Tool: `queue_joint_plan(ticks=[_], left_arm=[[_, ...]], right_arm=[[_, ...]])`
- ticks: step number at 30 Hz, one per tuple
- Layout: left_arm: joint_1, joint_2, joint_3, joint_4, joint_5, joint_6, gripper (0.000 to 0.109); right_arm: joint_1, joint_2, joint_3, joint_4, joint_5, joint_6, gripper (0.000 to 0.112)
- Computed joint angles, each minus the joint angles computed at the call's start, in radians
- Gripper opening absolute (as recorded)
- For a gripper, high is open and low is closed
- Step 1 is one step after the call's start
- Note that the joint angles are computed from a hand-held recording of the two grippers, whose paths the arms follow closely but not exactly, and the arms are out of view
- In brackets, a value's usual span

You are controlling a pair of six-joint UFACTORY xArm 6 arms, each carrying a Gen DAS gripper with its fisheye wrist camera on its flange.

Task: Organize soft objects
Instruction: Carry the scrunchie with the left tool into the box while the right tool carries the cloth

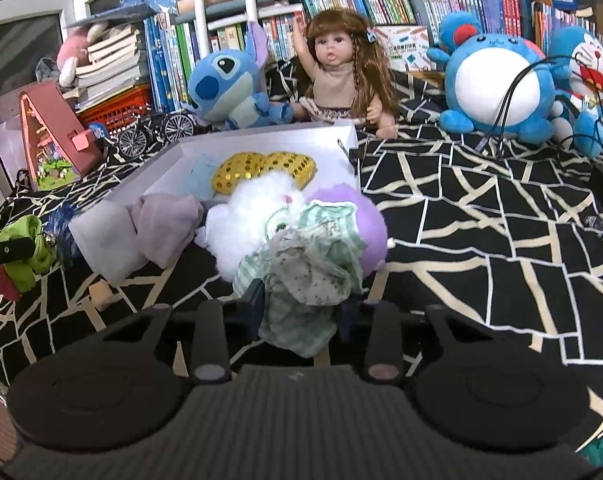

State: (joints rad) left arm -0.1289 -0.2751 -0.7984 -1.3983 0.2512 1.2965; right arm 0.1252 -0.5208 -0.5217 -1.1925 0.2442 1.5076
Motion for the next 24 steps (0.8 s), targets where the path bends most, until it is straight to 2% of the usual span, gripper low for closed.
queue_joint_plan(ticks=[9, 15, 19, 24], left_arm=[[0.017, -0.022, -0.019, -0.032, 0.041, 0.004, 0.045], [0.015, -0.013, -0.041, -0.008, 0.054, -0.019, 0.045], [-0.007, 0.011, -0.068, 0.057, 0.033, -0.084, 0.045], [-0.021, 0.048, -0.127, 0.090, 0.065, -0.140, 0.045]], right_arm=[[0.028, -0.052, -0.017, -0.077, 0.084, 0.027, 0.041], [0.019, -0.067, -0.035, -0.125, 0.126, 0.052, 0.041], [-0.007, -0.061, -0.047, -0.134, 0.116, 0.073, 0.041], [-0.025, -0.031, -0.082, -0.177, 0.106, 0.110, 0.041]])
